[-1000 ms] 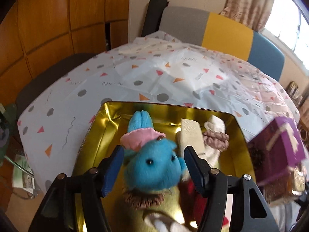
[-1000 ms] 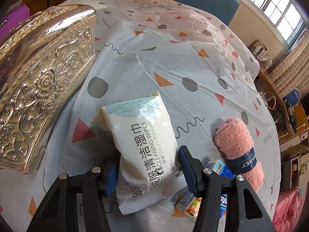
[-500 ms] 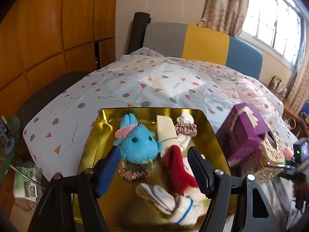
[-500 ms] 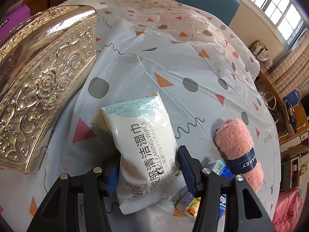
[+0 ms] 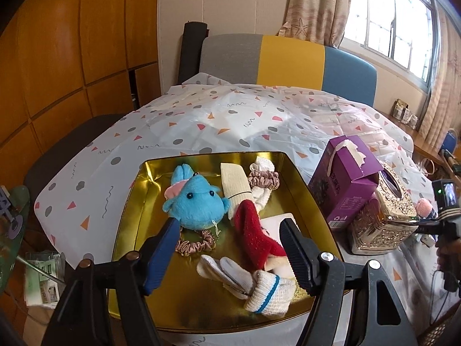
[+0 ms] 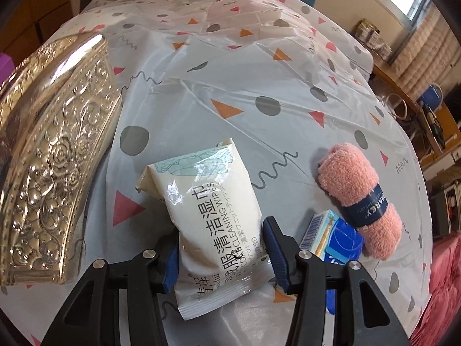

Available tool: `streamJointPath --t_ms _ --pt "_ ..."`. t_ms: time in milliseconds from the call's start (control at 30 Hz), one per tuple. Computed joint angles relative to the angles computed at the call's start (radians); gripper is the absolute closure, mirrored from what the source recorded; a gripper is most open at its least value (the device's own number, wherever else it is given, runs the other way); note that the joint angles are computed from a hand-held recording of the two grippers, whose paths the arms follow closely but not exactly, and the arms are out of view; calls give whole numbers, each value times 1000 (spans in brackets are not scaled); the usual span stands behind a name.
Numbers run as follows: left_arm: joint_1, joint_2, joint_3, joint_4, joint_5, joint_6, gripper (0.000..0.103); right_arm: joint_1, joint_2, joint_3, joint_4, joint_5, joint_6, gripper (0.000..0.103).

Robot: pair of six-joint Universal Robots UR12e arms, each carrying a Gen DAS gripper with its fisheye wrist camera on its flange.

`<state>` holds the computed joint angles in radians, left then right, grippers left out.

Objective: Organize soft objects
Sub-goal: 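Lift the white wipes packet with the right gripper toward the gold tray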

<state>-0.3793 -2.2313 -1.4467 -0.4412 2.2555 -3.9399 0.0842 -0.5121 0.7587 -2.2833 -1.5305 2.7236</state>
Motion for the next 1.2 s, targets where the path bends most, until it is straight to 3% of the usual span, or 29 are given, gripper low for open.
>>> streamJointPath --t_ms 333,600,800,1033,1200 --pt "5 4 -19 12 -16 -16 31 -17 -44 42 -107 95 148 55" --pt "7 8 -28 13 -12 -28 31 -20 -97 112 -209 174 164 55" --pt "8 11 -30 -3 -8 -43 31 -16 -115 140 -229 194 156 55" --pt "11 20 -41 -38 21 -106 31 -19 -153 197 -289 267 179 55" --pt "13 30 -51 -65 50 -148 31 -12 -196 254 -365 345 137 55"
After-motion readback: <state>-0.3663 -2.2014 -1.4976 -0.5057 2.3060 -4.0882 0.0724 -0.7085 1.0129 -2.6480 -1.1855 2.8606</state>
